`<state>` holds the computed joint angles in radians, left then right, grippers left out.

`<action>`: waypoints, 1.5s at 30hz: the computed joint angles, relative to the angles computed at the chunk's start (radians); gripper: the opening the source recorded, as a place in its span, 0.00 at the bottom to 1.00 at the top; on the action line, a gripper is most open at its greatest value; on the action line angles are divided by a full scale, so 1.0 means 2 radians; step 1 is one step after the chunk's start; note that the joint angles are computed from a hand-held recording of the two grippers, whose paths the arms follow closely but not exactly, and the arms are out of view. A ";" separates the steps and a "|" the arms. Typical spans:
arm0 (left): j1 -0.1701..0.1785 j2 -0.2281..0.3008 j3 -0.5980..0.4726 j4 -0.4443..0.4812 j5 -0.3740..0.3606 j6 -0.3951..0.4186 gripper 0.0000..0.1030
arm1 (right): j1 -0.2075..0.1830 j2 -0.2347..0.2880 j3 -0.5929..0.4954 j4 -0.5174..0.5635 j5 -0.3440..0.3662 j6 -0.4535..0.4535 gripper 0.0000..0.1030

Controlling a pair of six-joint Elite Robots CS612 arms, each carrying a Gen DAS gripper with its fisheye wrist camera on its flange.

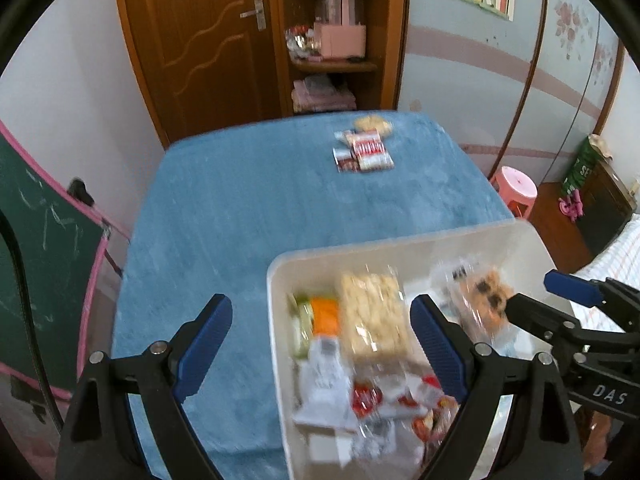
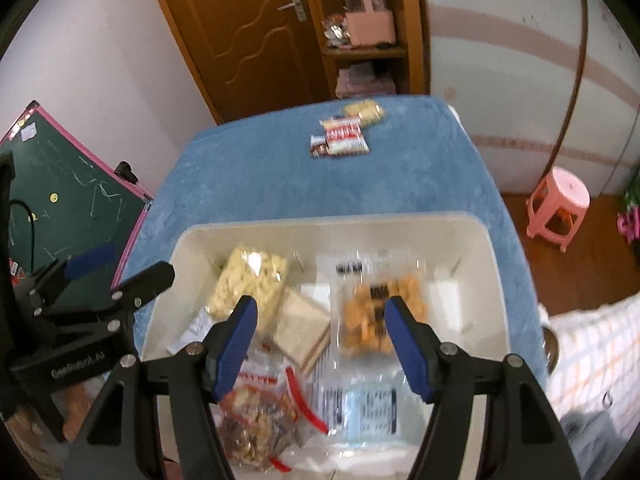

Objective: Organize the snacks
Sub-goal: 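Move both tools back over the last snacks on the table, then grasp the red Cookies bag with the right tool while the left tool grasps the chocolate wafer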

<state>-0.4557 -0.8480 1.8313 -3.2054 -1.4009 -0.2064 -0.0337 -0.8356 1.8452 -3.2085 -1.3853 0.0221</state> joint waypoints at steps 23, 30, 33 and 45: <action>0.036 0.074 -0.266 0.137 0.002 0.074 0.87 | -0.008 0.055 -0.250 0.125 -0.029 -0.043 0.65; 0.044 0.144 -0.371 0.216 -0.004 0.089 0.87 | -0.008 0.138 -0.376 0.252 -0.040 -0.034 0.65; 0.048 0.177 -0.409 0.262 -0.010 0.097 0.87 | -0.009 0.168 -0.413 0.301 -0.031 -0.022 0.65; 0.051 0.267 -0.519 0.397 -0.035 0.092 0.87 | -0.004 0.261 -0.541 0.435 0.014 -0.003 0.65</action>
